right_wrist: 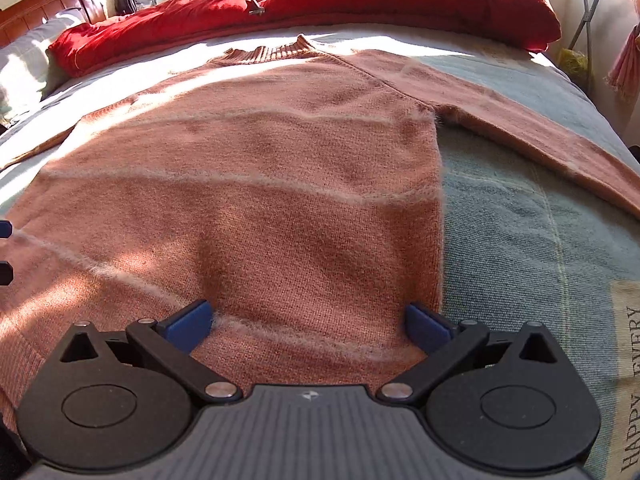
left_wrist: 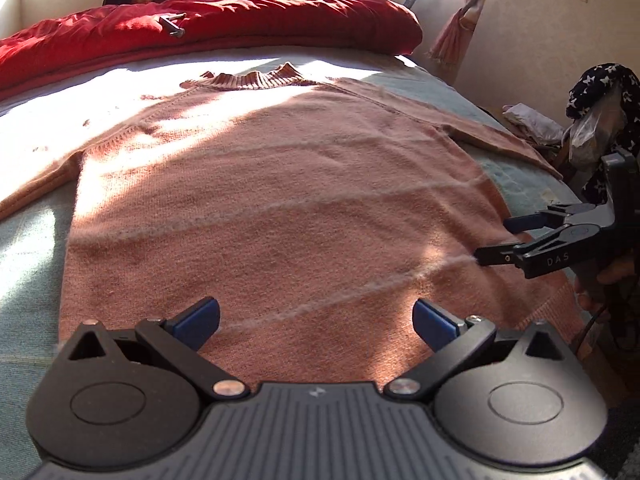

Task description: Fold clothes

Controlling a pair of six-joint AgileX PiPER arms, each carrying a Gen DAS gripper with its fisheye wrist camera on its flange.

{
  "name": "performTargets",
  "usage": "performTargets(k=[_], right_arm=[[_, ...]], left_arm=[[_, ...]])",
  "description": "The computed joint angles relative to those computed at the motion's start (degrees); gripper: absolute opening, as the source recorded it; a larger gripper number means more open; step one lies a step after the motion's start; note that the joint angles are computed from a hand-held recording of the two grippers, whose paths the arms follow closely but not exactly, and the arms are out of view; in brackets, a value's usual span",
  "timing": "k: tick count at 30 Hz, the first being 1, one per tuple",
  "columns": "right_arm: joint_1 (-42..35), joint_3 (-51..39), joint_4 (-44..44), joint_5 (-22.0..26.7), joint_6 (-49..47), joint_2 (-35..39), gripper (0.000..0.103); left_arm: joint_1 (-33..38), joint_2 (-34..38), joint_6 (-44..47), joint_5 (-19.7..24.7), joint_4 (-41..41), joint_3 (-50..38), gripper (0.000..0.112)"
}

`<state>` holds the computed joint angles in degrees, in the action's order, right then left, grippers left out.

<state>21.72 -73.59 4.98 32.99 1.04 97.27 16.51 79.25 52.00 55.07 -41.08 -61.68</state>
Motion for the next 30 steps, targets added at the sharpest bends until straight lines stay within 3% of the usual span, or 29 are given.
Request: performTargets(k=[4,9,14,16,20,24,27,30], right_arm=[[-0.4,2.7,1.8,-3.1,-1.9,-1.2,0.103],[0.0,5.0,1.2,-6.0,-1.0,-2.3,0.103],[0.6,4.8,-1.4,-6.1,2.1,-2.1,0.103],[0.9,4.7,-2.4,-6.1,3.3,-2.0,0.103],[1.8,3.1,-6.3,-4.8,8.0,-1.0,0.103],[4.1,0.5,-13.5,-1.6,16.7,0.3,0.103],[5.8,0.1,-18.9,-0.2,22.7,0.5,0.103],[7.2,0.2,-23.2,0.7,28.3,0.3,0.103]], left_arm=[[-8.1,4.4,1.3,1.3,-2.3,-3.3,0.102],[-11.4,6.8,0.8,2.1,0.4,-2.5,0.102],[-3.1,5.4,6.6,8.6,0.1,-1.9,0.102],[0.0,5.3,6.9,9.2,0.6,-3.6,0.102],[3.8,8.3,7.6,4.2,-1.9,-8.6,0.102],[5.7,16.0,5.1,2.7,-4.7,-14.8,0.102],[6.1,18.7,2.4,1.1,-2.6,-15.4,0.102],[8.5,18.1,7.0,1.0,-4.8,-12.5,0.102]])
